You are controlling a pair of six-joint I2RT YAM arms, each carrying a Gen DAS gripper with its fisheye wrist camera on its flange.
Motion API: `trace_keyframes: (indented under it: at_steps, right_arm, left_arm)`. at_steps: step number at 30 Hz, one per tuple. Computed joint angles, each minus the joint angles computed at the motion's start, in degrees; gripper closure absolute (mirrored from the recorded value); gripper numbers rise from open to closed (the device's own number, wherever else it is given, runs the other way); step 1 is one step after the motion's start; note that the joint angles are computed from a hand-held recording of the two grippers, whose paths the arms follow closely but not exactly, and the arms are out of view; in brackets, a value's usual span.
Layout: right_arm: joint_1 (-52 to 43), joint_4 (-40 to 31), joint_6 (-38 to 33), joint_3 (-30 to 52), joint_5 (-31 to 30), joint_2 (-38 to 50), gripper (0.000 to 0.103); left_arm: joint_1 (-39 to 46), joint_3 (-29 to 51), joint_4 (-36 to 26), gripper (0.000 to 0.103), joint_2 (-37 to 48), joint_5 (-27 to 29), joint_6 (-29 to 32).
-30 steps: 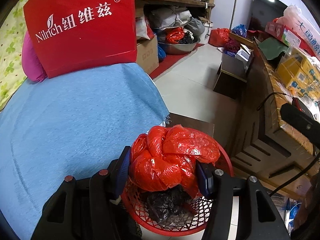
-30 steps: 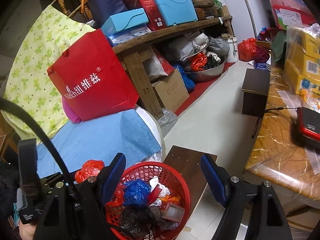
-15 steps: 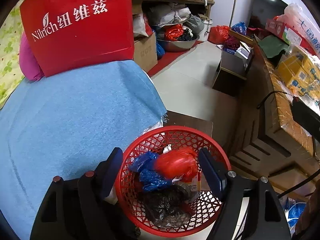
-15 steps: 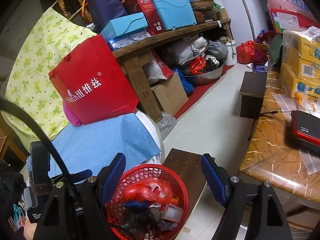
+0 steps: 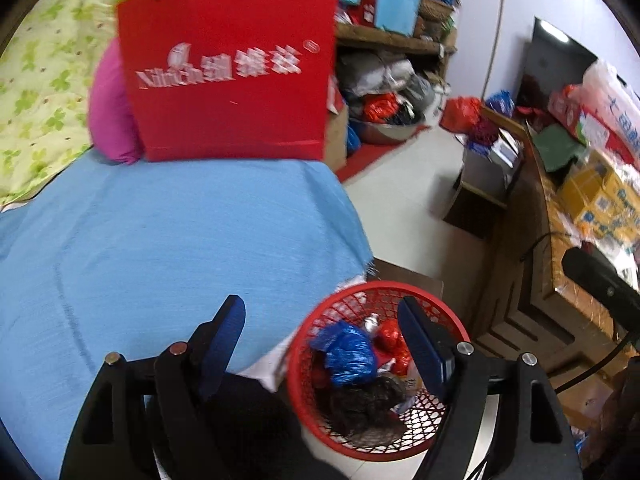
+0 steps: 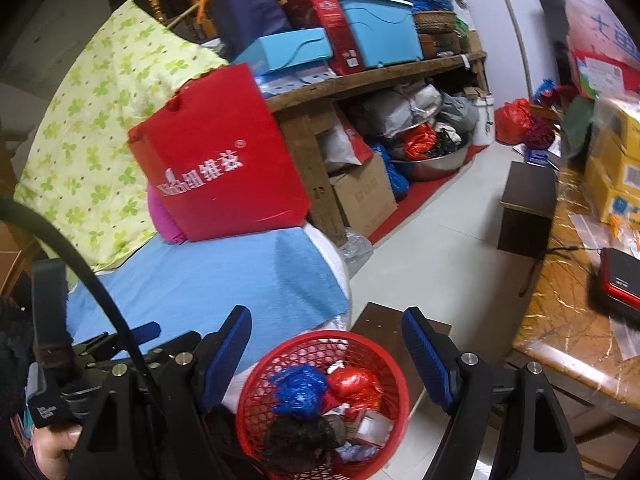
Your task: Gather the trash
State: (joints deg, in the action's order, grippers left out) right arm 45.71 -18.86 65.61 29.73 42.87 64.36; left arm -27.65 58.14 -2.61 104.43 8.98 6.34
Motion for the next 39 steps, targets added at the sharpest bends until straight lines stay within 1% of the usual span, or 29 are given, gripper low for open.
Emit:
trace_keyframes:
  at_steps: [3,6,10,12,14,16,19,22,27,31,37,39]
  right_arm:
    - [2.19,-0.3,1.04,2.49,0.17,2.92,0.023]
    - [5.18,-1.53,3.36,4.92,1.14,5.63,0.023]
    - [8.77,-2.28,6.35,7.45,0.93,9.32,0.021]
    - [10.8,-4.15,8.62,9.13,1.0,11.7,0.021]
    - [12.58,-6.73,11.1,10.87,1.41,14.18,0.02]
    - [13.69,-8.78,13.78,11.56,1.67,15.28,0.02]
    - [14.87,-12.51,17.34,12.78,2.32,16.73,0.019]
    - [15.31,-15.06,19.1,13.67,2.87,17.73,0.018]
    - [15.24,-14.8,20.67,12.28,2.21,17.7,0.018]
    - [15.07,-14.32,21.77,10.97,1.74,17.41,0.018]
    - [15.43,-14.55,23.08,10.24,1.85,17.27,0.018]
    - [15.45,-14.78,23.14,10.39,1.93,17.31,0.018]
  left_arm:
    - [3.34,-2.84,0.85,0.023,-3.55,1.68,0.11]
    - [6.25,-5.06,0.93,0.022,-6.48,2.95,0.74]
    - [10.59,-9.09,1.42,0.022,-11.02,5.89,1.64]
    - [12.39,-11.28,1.97,0.022,-13.46,6.5,1.77]
    - [13.67,-12.85,2.47,0.014,-14.98,7.55,2.08]
    - [14.51,-14.23,3.3,0.012,-16.19,8.1,2.31]
    - [14.56,-14.47,3.41,0.012,-16.15,8.31,2.28]
    - [14.46,-14.46,3.34,0.012,-16.14,8.46,2.11]
    - [12.71,-15.27,3.81,0.012,-16.66,6.2,2.73]
    - [12.55,-15.45,3.68,0.012,-16.4,6.22,2.88]
    - [11.55,-16.17,3.86,0.012,-17.48,4.14,2.73]
    - [11.33,-16.36,3.87,0.012,-17.7,4.21,2.88]
